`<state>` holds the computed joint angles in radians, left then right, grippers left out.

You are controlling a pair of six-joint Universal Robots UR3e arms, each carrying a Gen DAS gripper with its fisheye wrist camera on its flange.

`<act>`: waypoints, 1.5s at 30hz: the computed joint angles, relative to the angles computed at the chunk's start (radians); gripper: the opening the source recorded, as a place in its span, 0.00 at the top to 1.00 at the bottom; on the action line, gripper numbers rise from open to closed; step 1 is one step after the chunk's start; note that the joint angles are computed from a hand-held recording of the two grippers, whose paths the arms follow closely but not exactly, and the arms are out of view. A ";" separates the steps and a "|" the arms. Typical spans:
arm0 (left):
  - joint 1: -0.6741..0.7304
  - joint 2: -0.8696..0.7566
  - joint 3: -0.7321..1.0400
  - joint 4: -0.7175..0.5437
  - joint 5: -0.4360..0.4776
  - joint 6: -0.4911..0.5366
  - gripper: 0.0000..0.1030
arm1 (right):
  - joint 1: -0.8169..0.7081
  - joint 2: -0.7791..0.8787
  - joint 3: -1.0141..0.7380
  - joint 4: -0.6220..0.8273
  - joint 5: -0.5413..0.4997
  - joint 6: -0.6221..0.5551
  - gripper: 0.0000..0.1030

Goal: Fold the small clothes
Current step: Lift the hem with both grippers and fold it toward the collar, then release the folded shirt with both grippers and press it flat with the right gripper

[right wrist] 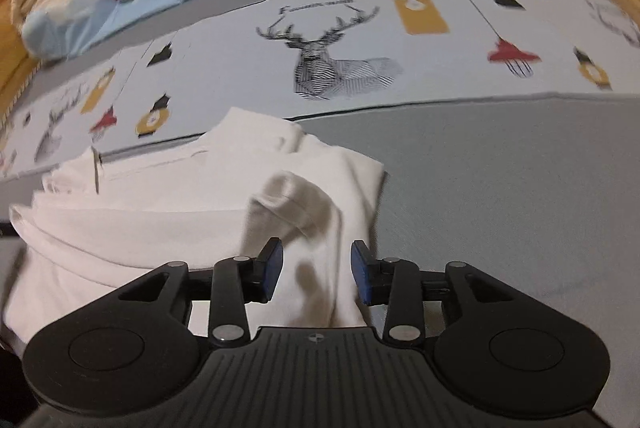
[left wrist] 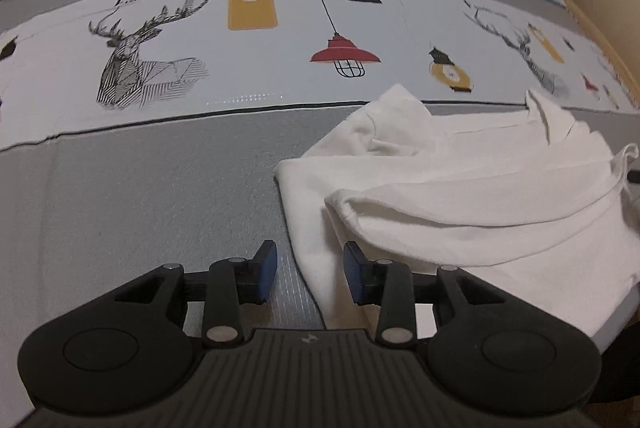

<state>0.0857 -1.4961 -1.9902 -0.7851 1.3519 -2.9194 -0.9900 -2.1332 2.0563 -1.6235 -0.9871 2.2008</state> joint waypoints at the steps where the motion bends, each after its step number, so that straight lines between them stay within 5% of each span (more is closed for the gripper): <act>1: -0.012 -0.019 0.008 0.019 0.011 0.000 0.61 | 0.033 0.002 0.013 -0.047 -0.012 0.019 0.62; 11: -0.050 -0.123 0.062 0.142 -0.026 -0.020 0.61 | 0.263 0.170 0.109 -0.593 -0.084 0.238 0.62; 18: -0.084 -0.206 0.124 0.157 -0.012 -0.008 0.61 | 0.306 0.242 0.099 -0.667 -0.071 0.268 0.63; 22: -0.076 -0.208 0.132 0.163 -0.029 0.014 0.95 | 0.311 0.259 0.083 -0.662 -0.053 0.254 0.90; 27: -0.025 -0.172 0.080 0.312 -0.034 -0.086 0.96 | 0.174 0.260 0.097 -0.774 0.129 0.525 0.93; 30: -0.060 -0.210 0.109 0.328 0.060 -0.108 0.96 | 0.192 0.322 0.094 -0.901 0.059 0.687 0.93; 37: -0.081 -0.237 0.145 0.317 0.102 -0.143 0.90 | 0.290 0.404 0.078 -1.044 -0.016 0.760 0.92; 41: -0.071 -0.221 0.163 0.253 0.111 -0.158 0.88 | 0.320 0.418 0.045 -1.040 -0.083 0.805 0.70; 45: 0.006 -0.120 0.125 0.129 -0.049 -0.092 0.85 | 0.225 0.334 0.004 -0.722 0.034 0.654 0.70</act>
<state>0.0916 -1.6160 -1.8652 -0.6562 1.3034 -3.0111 -0.7652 -1.7996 2.0608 -2.3455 -0.9535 2.8546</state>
